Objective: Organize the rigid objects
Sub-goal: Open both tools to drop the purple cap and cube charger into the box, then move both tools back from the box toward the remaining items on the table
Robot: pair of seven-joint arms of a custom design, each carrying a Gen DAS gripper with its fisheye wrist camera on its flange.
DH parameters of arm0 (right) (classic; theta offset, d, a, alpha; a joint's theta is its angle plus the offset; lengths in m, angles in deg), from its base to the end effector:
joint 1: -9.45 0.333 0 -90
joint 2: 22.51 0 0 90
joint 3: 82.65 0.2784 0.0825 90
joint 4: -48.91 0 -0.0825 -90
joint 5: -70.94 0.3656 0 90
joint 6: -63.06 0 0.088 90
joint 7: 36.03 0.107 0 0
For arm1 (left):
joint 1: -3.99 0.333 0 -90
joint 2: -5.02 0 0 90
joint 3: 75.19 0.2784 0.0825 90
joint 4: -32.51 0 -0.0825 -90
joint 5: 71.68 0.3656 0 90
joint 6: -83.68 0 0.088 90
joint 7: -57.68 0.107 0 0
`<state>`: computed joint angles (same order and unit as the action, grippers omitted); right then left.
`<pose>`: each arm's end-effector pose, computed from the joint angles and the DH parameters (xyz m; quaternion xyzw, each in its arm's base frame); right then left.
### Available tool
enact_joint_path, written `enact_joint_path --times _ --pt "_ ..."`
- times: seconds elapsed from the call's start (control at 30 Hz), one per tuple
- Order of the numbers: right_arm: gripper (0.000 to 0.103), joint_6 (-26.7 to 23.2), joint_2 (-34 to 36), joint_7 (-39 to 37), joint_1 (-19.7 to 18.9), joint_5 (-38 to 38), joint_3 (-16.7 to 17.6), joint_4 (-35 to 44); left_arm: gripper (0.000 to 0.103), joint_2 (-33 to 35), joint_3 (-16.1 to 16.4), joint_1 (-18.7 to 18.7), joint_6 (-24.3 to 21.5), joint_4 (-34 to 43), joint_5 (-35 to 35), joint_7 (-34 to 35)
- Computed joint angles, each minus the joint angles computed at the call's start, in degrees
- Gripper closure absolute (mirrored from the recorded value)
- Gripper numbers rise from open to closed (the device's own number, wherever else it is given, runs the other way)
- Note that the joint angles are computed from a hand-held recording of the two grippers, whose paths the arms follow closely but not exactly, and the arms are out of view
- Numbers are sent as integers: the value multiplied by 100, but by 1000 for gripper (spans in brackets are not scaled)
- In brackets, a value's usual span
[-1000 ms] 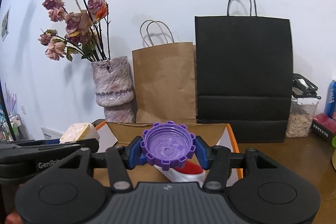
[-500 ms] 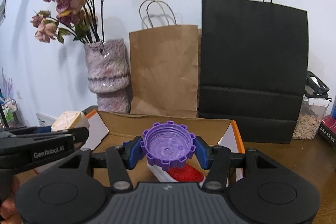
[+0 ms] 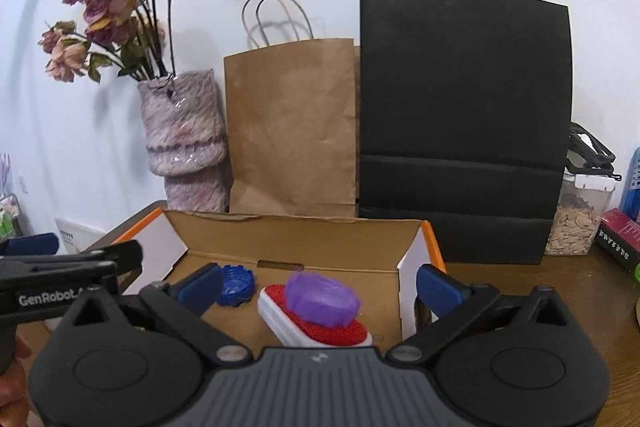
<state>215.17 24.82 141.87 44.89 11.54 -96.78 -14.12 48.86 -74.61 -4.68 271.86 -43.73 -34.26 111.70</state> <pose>0.6731 0.3620 0.3837 -0.5264 0.6650 -0.3785 0.3707 0.7150 -0.1669 0.3879 -0.5211 0.6542 -0.4322 0.3373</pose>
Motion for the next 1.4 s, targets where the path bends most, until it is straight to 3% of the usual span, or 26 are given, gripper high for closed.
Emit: enact_joint_path --times 0.07,0.17,0.57,0.77,1.13,1.27,1.4 --pt "0 -2 -2 -16 -27 47 24 -8 0 19 -252 179 -80 26 0 107" --pt "0 -11 14 -58 -28 67 26 17 0 -7 -132 99 -68 -14 -32 67" --pt "0 -18 -56 71 72 -127 -58 -74 0 -74 -284 208 -20 -126 -37 183" --pt "0 2 -264 347 175 -458 -120 -363 0 -226 -175 172 180 -378 -38 82" --pt "0 -257 -888 989 297 -1344 54 -1188 0 -709 795 -490 1038 -1320 -393 106" --pt "0 -357 -1133 1245 303 -1645 181 -1531 0 -896 949 -637 1331 -1742 -711 454" --pt "0 -510 -1402 1507 313 -1965 332 -1898 0 -1099 778 -504 1505 -2132 -849 721"
